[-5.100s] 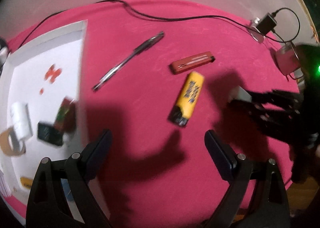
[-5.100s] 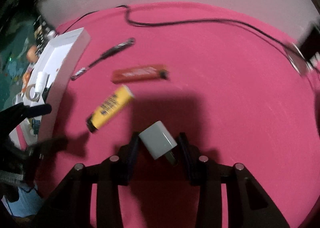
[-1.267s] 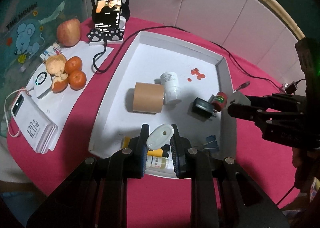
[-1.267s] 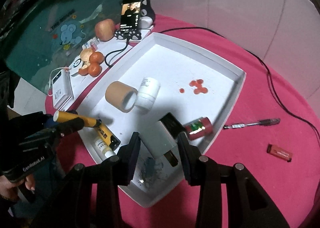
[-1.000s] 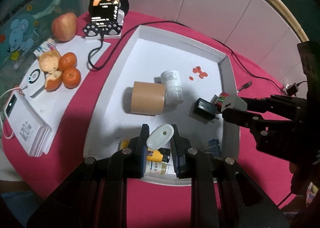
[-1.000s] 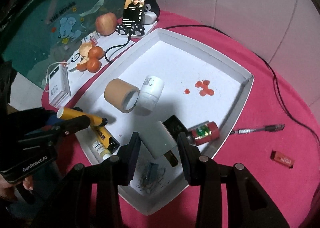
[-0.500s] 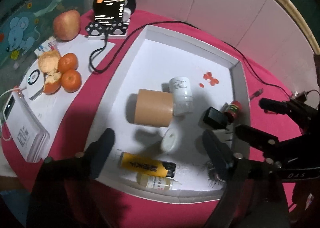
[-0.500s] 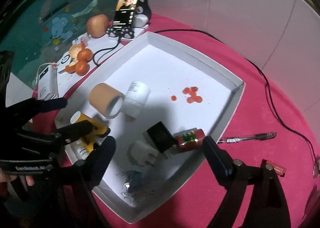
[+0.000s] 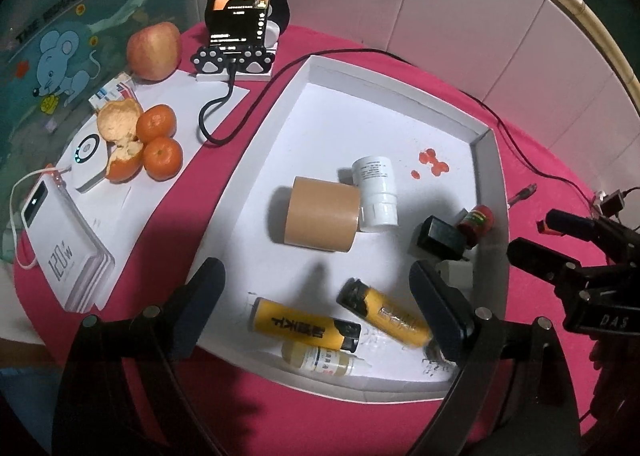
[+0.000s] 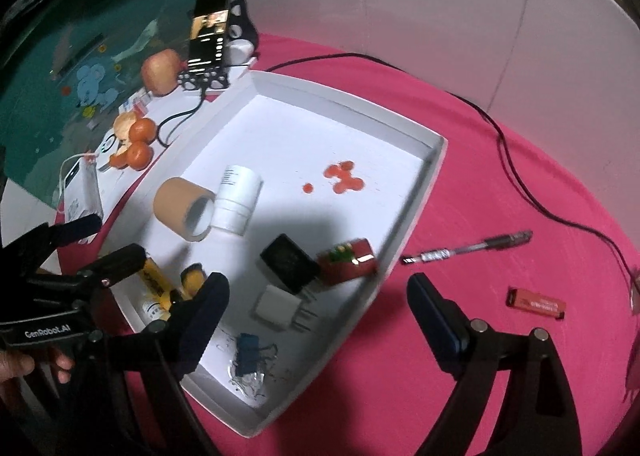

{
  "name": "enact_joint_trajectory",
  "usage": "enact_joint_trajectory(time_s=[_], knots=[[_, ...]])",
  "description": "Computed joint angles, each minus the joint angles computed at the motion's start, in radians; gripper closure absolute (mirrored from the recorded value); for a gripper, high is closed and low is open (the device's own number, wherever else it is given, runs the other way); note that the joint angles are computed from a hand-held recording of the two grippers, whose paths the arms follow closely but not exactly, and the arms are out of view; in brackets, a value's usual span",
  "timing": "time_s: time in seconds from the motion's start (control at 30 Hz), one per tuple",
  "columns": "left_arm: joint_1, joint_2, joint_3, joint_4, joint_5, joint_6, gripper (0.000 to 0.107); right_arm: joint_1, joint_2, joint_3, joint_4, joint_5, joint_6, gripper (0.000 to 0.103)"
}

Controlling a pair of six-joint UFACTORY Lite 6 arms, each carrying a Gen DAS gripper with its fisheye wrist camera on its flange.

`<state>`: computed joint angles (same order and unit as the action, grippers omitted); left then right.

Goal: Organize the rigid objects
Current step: 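Withdraw both open tools from the tray toward the remaining items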

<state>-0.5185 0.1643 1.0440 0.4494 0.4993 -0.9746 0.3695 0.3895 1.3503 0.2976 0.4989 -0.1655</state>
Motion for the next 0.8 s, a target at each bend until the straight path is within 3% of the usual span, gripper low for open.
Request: enact_joint_trajectory(time_s=[0.47, 0.8], knots=[[-0.116, 0.114, 0.130, -0.008, 0.032, -0.005, 0.013, -0.167, -0.175, -0.254, 0.045, -0.056, -0.013, 0.012], [-0.172, 0.177, 0.201, -0.024, 0.049, -0.027, 0.013, -0.477, -0.157, -0.314, 0.097, -0.077, -0.114, 0.012]])
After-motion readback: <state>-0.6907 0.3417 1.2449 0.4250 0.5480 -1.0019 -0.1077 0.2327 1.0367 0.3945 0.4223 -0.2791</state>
